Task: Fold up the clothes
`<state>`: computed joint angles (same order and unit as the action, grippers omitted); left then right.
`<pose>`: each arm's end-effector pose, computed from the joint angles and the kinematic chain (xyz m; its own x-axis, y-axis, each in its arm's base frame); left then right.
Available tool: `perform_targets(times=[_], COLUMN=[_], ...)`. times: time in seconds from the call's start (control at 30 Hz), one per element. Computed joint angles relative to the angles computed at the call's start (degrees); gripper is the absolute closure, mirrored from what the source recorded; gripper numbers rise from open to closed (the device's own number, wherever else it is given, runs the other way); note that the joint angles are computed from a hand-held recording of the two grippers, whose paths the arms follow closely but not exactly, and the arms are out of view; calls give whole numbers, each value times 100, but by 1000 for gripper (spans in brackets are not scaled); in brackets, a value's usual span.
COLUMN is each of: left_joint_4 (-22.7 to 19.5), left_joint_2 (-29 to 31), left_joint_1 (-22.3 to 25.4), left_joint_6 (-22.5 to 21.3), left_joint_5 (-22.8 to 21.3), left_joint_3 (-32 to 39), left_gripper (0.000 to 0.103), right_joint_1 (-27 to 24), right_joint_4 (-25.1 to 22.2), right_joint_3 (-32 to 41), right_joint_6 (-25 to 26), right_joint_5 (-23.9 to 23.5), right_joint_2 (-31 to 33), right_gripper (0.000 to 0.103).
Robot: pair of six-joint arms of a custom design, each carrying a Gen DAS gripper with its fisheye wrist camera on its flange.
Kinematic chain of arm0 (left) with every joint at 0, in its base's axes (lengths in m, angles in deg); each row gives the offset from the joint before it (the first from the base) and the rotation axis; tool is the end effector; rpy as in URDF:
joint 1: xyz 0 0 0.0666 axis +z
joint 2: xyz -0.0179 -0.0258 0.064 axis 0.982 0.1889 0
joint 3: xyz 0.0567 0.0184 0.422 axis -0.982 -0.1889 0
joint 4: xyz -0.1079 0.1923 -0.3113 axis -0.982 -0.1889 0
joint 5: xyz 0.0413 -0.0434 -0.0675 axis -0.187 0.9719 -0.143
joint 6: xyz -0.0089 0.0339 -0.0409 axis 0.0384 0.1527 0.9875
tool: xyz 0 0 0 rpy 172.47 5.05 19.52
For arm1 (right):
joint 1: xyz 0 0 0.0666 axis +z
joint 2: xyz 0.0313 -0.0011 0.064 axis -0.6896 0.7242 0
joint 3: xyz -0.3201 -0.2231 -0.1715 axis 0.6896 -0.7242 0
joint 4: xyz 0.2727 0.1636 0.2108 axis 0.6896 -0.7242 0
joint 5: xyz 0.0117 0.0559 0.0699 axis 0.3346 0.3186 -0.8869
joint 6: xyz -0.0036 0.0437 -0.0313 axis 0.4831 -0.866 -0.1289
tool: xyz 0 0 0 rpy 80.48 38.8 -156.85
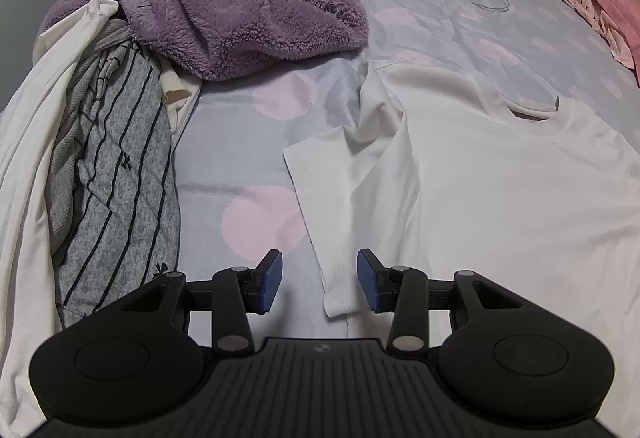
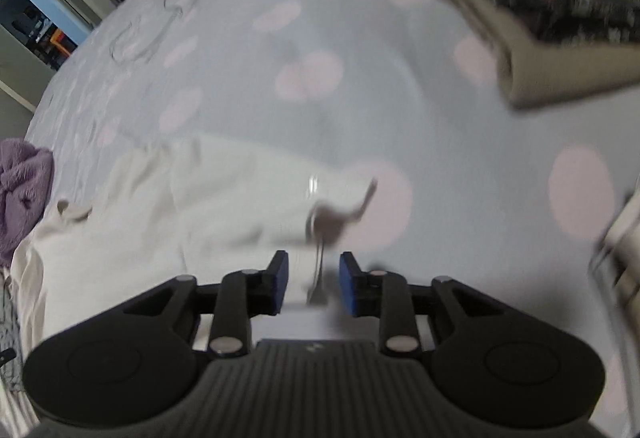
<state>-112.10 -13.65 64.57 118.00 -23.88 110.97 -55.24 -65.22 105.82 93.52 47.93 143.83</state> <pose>0.3205 -0.0711 0.4431 -0.7922 -0.3817 -0.4761 -0.4536 0.8902 0.0411 0.6223 -0.1128 0.3689 -0.9329 -0.0630 -0.3547 -0.1906 0.9218 0.3376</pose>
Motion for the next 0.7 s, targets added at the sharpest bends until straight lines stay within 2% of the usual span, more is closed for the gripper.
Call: perform_targets(times=[0.1, 0.13, 0.17, 0.2, 0.3, 0.4, 0.5, 0.57, 0.6, 0.67, 0.7], left_joint_4=[-22, -26, -30, -38, -49, -49, -81, -87, -87, -87, -93], left_joint_2=[-3, -6, -10, -15, -39, -85, -142, -202, -236, -305, -336], left_joint_1=[-57, -75, -92, -106, -129, -128, -131, -137, -148, -170, -185], left_joint_6=[57, 66, 75, 89, 113, 133, 182, 206, 226, 266, 290], left_joint_5=[13, 16, 19, 13, 0, -17, -41, -48, -62, -91, -99], left_joint_3=[4, 4, 4, 6, 16, 14, 16, 10, -4, -30, -52], left_gripper=[64, 64, 64, 64, 63, 63, 63, 63, 63, 63, 63], right_joint_1=[28, 33, 41, 57, 115, 120, 52, 17, -15, -64, -74], right_joint_4=[-253, -287, -290, -211, 57, 109, 323, 445, 532, 757, 831], right_joint_3=[-5, -11, -27, -76, -210, -179, -276, -346, -397, -544, -609], right_joint_6=[-51, -81, -101, -109, -60, -25, -51, -98, -69, -19, 4], right_joint_5=[64, 57, 35, 71, 400, 901, 1171, 1250, 1229, 1066, 965], right_joint_2=[89, 105, 103, 58, -125, -179, -254, -336, -402, -587, -672], right_gripper=[74, 80, 99, 103, 103, 103, 103, 101, 97, 97, 92])
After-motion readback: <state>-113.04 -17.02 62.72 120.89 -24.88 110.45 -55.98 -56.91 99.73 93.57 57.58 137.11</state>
